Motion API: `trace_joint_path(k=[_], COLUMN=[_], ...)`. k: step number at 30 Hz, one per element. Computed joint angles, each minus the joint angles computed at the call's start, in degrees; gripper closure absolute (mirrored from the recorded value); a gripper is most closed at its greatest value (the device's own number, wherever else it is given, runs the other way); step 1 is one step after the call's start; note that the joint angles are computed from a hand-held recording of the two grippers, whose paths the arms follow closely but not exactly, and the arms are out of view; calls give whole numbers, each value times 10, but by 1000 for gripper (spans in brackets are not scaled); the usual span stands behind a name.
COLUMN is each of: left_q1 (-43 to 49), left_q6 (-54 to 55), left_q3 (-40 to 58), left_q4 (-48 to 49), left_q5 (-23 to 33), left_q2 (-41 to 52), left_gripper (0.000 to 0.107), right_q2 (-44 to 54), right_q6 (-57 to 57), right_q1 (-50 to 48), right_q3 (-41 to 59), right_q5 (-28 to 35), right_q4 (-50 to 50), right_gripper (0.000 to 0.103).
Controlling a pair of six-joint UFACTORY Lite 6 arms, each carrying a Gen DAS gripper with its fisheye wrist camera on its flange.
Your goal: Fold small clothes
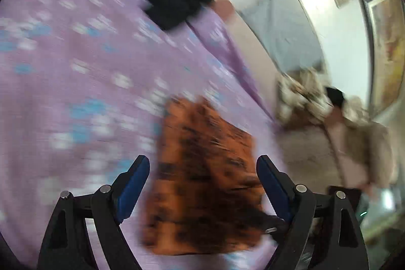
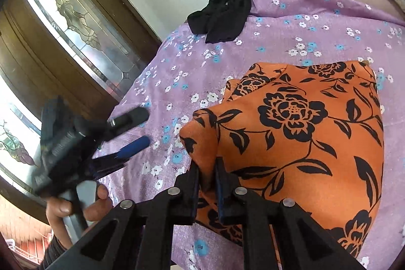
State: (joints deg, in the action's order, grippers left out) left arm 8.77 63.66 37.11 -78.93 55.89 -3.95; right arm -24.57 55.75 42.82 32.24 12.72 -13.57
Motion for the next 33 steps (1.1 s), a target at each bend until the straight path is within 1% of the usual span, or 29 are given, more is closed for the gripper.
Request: trace_joint_path(k=[2,3,4,6,8,9,10,11,12,13,14,15,16,17,18,19,20,21,22,23,24,25,26,27,28,30,31,32,33], left_q1=[-52,-77,-92,-127,-149,-162,-171,-180,-191,-201,-209,-217,-221,-221,-218,-214,-214,-216,-213,-204,-193,-187,-172,-159,-158,-164,-164,-163,-156], left_q6=[-61,-86,-109,-175,-201,-220,-232,-238,-251,-268,-268,-252,-235,-217,-203,-194,-185,-182,-185,-190,-189,-163,-125,-112,-120,-129,-126,-125,-115], left_q3=[75,125,167,241,280,307,314,328,348,349,339,319,293,261,225,199,166,145,129,122,121,122,115,114,118,121,119,119,113], left_q4=[29,41,57,97,117,124,130,133,147,171,185,181,172,161,150,149,155,160,171,175,176,152,117,103,110,132,136,134,119], left_q5=[-16,-21,-14,-27,-21,-15,-18,-18,-17,-30,-51,-73,-95,-111,-119,-129,-150,-172,-188,-192,-193,-192,-179,-163,-160,-168,-171,-171,-168], left_q2=[70,120,161,225,264,292,301,316,334,328,311,281,241,191,139,104,64,49,55,77,122,150,158,159,157,148,149,152,153], left_gripper=[20,20,20,20,20,21,25,49,65,80,86,88,90,91,91,91,91,91,90,91,90,89,88,88,88,88,88,87,86], right_q2=[-7,-7,-11,-28,-33,-39,-44,-47,-48,-48,-49,-53,-54,-64,-74,-89,-108,-127,-149,-164,-172,-173,-177,-183,-197,-223,-234,-248,-259], right_q6=[2,23,34,17,23,4,-15,-14,-29,-54,-64,-64,-89,-107,-102,-74,-68,-77,-63,-56,-73,-101,-106,-90,-97,-75,-86,-108,-106], right_q1=[-1,3,5,4,3,-1,-5,-6,-10,-15,-17,-19,-24,-27,-26,-23,-20,-19,-13,-9,-8,-9,-7,-5,-5,-3,-9,-19,-24], right_q3=[-2,-6,-7,-15,-25,-33,-41,-46,-51,-55,-59,-64,-68,-77,-84,-92,-100,-108,-117,-124,-130,-134,-137,-141,-149,-160,-165,-170,-174], right_q5=[-1,-5,-3,-1,-3,-8,-14,-14,-18,-22,-23,-23,-25,-24,-21,-12,-5,2,11,16,21,24,32,40,47,64,70,77,83], right_q4=[-7,-29,-45,-28,-38,-19,1,1,12,35,43,43,66,88,85,59,58,71,61,56,73,99,101,89,99,81,92,114,114], right_gripper=[91,91,91,91,91,91,91,91,91,91,91,91,91,91,91,91,91,91,90,88,88,88,88,88,88,88,88,88,88])
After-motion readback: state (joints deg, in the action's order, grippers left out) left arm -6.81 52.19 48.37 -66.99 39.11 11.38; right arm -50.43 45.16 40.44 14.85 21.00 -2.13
